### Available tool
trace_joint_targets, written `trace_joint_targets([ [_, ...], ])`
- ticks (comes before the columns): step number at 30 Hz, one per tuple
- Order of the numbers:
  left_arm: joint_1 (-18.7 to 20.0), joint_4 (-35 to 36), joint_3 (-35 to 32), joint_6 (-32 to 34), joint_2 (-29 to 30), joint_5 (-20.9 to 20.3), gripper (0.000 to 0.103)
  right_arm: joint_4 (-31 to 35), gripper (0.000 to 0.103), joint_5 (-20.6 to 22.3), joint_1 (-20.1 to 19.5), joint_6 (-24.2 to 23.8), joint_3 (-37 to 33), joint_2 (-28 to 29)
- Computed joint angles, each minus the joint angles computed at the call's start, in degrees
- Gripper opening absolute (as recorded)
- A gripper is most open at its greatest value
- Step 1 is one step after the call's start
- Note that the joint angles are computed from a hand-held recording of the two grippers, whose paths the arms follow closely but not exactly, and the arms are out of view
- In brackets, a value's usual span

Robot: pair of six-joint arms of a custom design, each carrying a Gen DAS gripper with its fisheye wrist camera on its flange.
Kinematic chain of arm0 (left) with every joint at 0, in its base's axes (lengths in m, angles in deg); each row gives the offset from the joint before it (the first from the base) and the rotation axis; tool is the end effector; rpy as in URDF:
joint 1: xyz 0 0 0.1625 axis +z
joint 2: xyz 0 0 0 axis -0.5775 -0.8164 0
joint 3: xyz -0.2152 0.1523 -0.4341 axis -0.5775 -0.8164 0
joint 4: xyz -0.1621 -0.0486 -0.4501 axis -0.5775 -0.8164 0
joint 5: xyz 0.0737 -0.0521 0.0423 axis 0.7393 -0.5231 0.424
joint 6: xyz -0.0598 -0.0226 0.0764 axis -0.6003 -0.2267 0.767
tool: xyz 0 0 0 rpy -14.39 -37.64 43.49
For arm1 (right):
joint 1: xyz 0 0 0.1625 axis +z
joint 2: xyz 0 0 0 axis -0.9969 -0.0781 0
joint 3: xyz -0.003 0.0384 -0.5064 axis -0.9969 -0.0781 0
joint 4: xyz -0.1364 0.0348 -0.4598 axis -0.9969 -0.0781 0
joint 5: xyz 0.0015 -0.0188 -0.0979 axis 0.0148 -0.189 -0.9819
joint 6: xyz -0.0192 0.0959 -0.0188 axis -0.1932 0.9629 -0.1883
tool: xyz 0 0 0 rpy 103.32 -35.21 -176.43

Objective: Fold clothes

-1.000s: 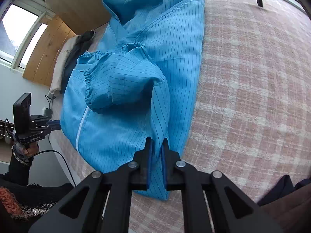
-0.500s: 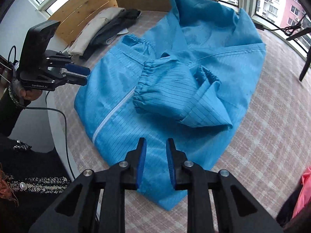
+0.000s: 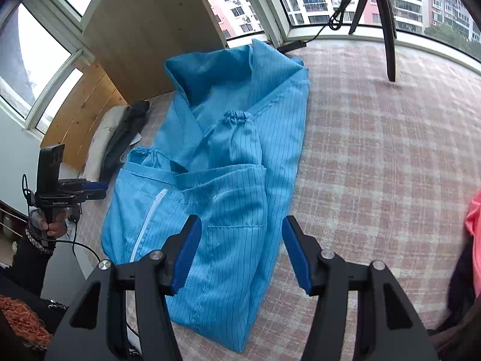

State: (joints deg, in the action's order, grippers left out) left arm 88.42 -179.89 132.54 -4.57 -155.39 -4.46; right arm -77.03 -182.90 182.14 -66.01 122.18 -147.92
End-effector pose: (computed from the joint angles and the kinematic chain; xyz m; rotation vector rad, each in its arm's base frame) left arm -0.0411 -0.3540 0.2004 0.2202 2.6869 -0.3098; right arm 0.1826 -0.5624 0.1227 0.9627 -2.8100 -0.0071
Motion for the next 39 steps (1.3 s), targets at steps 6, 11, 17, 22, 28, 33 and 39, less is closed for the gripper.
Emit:
trace_joint_targets([
  [6,4.8,-11.3,-1.6,6.7,8.0,-6.5,0.041,-0.8,0.051,0.9,-0.2,-2.7,-0.3,4.0],
  [11,3.3,-13.7,-2.4,8.3,8.0,-11.9,0.006,13.1,0.004,14.1,-3.5,1.8,-3.5,3.1],
  [17,2.7,-3.9,-5.4,4.5,10.4,-0.8,0.035,7.4,0.011,-2.5,-0.5,4.8,-4.0,4.6],
  [22,0.8,-2.5,0.7,3.1,-1.6,-4.4,0.041,1.2,0.032,-5.7,5.3,-1.6,-1.4,1.1],
  [28,-3.2,-0.3,7.2,-1.8,-7.9,-7.9,0.042,3.7,0.033,-1.4,11.5,-5.9,-3.6,4.5],
  [33,0.0,-11.0,10.0,-2.8,-1.4,-11.3,0.03,6.9,0.033,-0.5,14.9,-6.1,-6.7,13.7],
  [39,-8.5,-6.8,12.7,-9.2,-7.6,-6.9,0.008,4.3,0.033,-2.0,17.0,-9.0,-8.1,21.0],
])
